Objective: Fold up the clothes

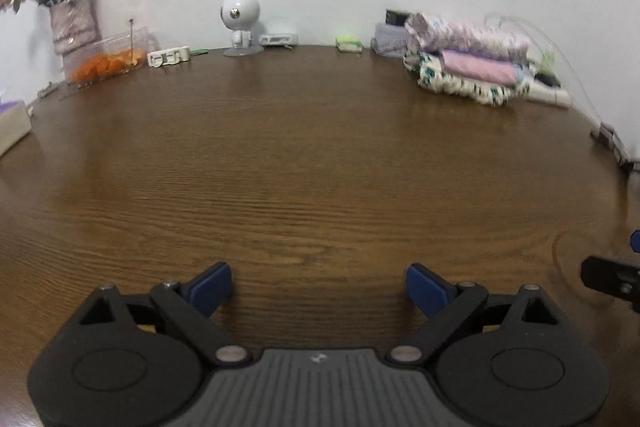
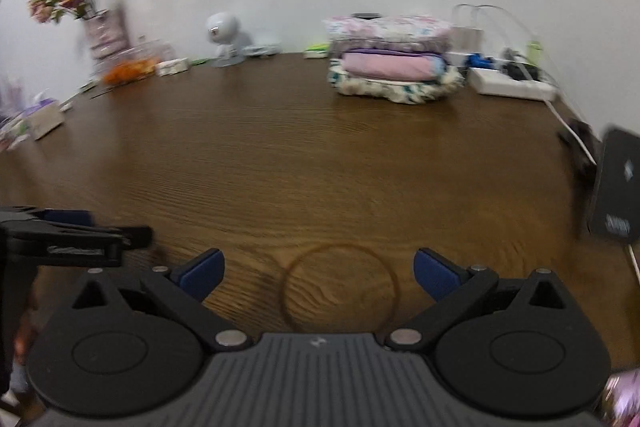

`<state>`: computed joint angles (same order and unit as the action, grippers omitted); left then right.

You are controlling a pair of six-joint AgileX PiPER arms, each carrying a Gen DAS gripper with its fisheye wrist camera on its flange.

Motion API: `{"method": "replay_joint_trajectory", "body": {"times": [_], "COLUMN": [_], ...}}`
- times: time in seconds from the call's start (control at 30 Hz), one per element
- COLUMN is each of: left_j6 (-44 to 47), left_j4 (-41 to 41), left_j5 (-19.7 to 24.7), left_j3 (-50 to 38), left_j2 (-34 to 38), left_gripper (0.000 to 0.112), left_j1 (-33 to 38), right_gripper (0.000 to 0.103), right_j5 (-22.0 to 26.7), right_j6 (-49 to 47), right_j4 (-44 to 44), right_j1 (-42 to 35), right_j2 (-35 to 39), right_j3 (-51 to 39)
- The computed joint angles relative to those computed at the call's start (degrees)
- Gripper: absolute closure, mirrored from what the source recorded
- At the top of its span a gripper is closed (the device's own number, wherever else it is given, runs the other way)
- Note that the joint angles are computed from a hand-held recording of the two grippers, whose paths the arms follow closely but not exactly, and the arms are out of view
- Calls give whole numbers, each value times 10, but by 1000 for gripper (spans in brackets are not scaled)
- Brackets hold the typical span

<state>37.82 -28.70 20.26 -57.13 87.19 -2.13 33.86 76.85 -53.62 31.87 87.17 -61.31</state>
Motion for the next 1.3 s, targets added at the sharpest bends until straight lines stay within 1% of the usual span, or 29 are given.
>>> {"method": "replay_joint_trajectory", "body": {"times": [0.03, 0.07, 0.1, 0.17, 0.2, 0.27, 0.33, 0.4, 0.43, 0.57, 0.77, 0.87, 0.93, 1.03, 1.1, 1.13, 1.23, 1.27, 1.3], "left_j6": [5, -5, -26, -26, -14, 18, 55, 88, 89, 112, 122, 128, 178, 241, 286, 284, 261, 249, 236], "left_j4": [3, 22, 47, 57, 42, 5, -52, -101, -101, -118, -126, -129, -167, -212, -241, -240, -227, -219, -210], "left_j5": [2, -7, -23, -51, -58, -70, -86, -61, -60, -54, -50, -49, -36, -16, 1, 0, -13, -18, -23], "left_j3": [-1, 3, 12, 31, 36, 47, 65, 52, 50, 43, 38, 35, 39, 43, 44, 43, 45, 45, 46], "left_j2": [-1, -1, -6, -15, -15, -17, -21, -11, -10, -4, 1, 3, 0, -4, -3, -2, -3, -3, -3], "left_gripper": [18, 18, 18, 18, 17, 10, 9, 9, 9, 9, 9, 9, 9, 9, 9, 9, 9, 9, 9], "left_j1": [-4, -10, -16, -24, -24, -25, -20, -8, -8, -7, -8, -8, -5, 0, 3, 2, -7, -11, -14], "right_gripper": [0, 0, 0, 1, 1, 1, 1, 1, 1, 1, 1, 1, 1, 1, 1, 1, 1, 1, 1], "right_j5": [7, 10, 15, 36, 61, 113, 150, 191, 204, 227, 234, 226, 227, 215, 227, 227, 269, 272, 266], "right_j6": [40, 56, 76, 121, 138, 152, 152, 160, 163, 175, 182, 181, 164, 150, 159, 157, 181, 180, 170], "right_j4": [-24, -24, -30, -49, -56, -57, -49, -41, -39, -35, -32, -33, -28, -24, -22, -21, -13, -11, -10], "right_j1": [10, 15, 20, 37, 51, 80, 102, 134, 145, 169, 182, 192, 194, 177, 181, 175, 221, 223, 210], "right_j2": [4, 3, 0, -4, -3, 7, 14, 15, 15, 10, 2, -8, -3, -3, 3, 6, 2, 5, 10], "right_j3": [11, 18, 26, 39, 39, 28, 18, 13, 11, 11, 19, 30, 20, 17, 11, 6, 3, -2, -10]}}
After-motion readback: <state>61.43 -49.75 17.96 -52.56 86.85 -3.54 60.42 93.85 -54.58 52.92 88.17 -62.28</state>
